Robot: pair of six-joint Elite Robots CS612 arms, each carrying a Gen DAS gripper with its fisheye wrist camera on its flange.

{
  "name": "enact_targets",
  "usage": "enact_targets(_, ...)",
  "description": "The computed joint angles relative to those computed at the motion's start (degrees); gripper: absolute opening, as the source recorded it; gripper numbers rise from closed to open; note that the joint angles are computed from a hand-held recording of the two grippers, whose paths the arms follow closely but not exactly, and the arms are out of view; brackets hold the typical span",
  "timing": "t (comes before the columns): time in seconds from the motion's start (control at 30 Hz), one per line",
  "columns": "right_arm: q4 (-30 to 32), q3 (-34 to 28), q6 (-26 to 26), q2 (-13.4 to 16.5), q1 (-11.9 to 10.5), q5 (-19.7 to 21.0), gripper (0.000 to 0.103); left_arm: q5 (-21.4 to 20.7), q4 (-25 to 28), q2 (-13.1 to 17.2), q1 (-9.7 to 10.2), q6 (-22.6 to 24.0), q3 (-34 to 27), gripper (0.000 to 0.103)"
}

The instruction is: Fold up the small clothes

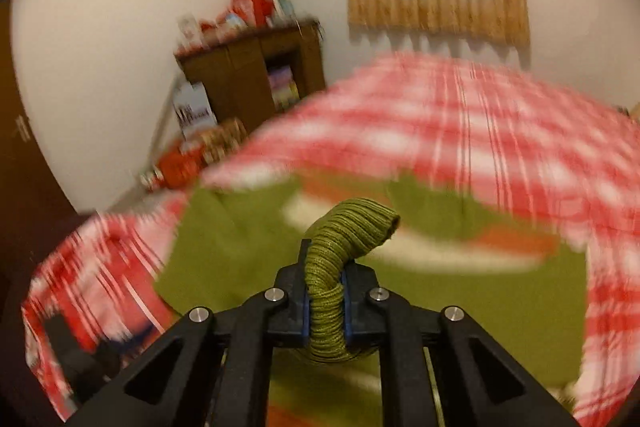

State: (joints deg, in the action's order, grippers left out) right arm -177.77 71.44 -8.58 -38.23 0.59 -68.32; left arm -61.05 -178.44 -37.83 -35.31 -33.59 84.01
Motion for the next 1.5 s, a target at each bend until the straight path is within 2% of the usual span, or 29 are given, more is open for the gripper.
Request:
enact_targets(0.1, -5.1, -0.4, 0.8, -1.1, 0.1, 0.8, 0.01, 0.1, 0.0, 0.0, -0.04, -0.1, 0.1, 0.102)
enact_targets(0.2, -11.1, 0.0, 0.9, -2.1, -0.2, -0.8, 0.01, 0.3, 0.1, -0.1, -0.09, -0.2, 0.2, 0.102)
enact_targets(0.27, -12.2, 0.3, 0.0, -2.4, -0.5, -2.4, 0.01, 0.3, 0.1, -0.1, -0.09, -0.2, 0.2, 0.102)
enact_targets(0.47, -7.5, 1.0, -1.7, -1.3, -2.9, -10.9, 0.01, 0.4, 0.2, -0.1, -0.13, -0.2, 0.2, 0.103)
enact_targets(0.67, 2.2, 1.5, -1.2, 1.9, -5.8, -17.2, 0.011, 0.6, 0.4, -0.2, -0.2, -0.2, 0.2, 0.103)
enact_targets(0.77, 6.9, 1.0, 1.0, 3.4, -6.5, -20.8, 0.022, 0.6, 0.5, -0.2, -0.2, -0.2, 0.2, 0.103)
enact_targets(0.8, 8.3, 1.4, 3.1, 3.3, -7.0, -20.5, 0.036, 0.6, 0.5, -0.2, -0.22, -0.2, 0.2, 0.103)
enact_targets(0.83, 7.7, 1.9, 4.5, 2.9, -7.6, -19.6, 0.044, 0.6, 0.4, -0.2, -0.21, -0.2, 0.2, 0.103)
enact_targets(0.87, 6.1, 3.1, 7.1, 2.3, -8.0, -20.8, 0.055, 0.7, 0.5, -0.2, -0.24, -0.2, 0.1, 0.103)
enact_targets(0.93, 2.4, 5.1, 11.0, 0.9, -8.0, -26.7, 0.055, 0.9, 0.6, -0.2, -0.28, -0.2, 0.1, 0.103)
enact_targets(0.97, 1.0, 5.9, 11.5, 0.5, -8.2, -26.5, 0.055, 0.8, 0.6, -0.2, -0.24, -0.2, 0.1, 0.103)
enact_targets(1.03, -2.2, 8.3, 10.2, -1.0, -9.0, -20.2, 0.055, 0.9, 0.5, -0.2, -0.23, -0.1, 0.2, 0.103)
enact_targets(1.07, -2.4, 8.8, 8.3, -1.4, -8.8, -18.5, 0.055, 1.0, 0.6, -0.2, -0.29, -0.2, 0.2, 0.103)
enact_targets(1.13, -0.8, 8.4, 5.0, -1.4, -8.3, -15.8, 0.055, 1.0, 0.7, -0.2, -0.29, -0.1, 0.2, 0.103)
enact_targets(1.2, 3.3, 7.4, 2.7, -0.8, -7.8, -12.4, 0.055, 1.1, 0.9, -0.4, -0.29, -0.1, 0.3, 0.103)
enact_targets(1.27, 7.5, 5.8, 0.8, 0.3, -7.1, -13.0, 0.055, 1.1, 0.9, -0.4, -0.28, -0.1, 0.4, 0.103)
enact_targets(1.33, 5.7, 5.3, 0.1, 1.7, -6.3, -15.4, 0.055, 1.2, 1.1, -0.3, -0.33, -0.2, 0.2, 0.103)
enact_targets(1.4, 6.6, 5.0, -0.2, 1.6, -5.9, -17.0, 0.056, 1.5, 1.4, -0.3, -0.4, -0.1, 0.2, 0.103)
enact_targets(1.5, 7.6, 5.6, -0.2, 1.0, -6.2, -16.4, 0.056, 1.7, 1.8, -0.4, -0.44, 0.0, 0.2, 0.103)
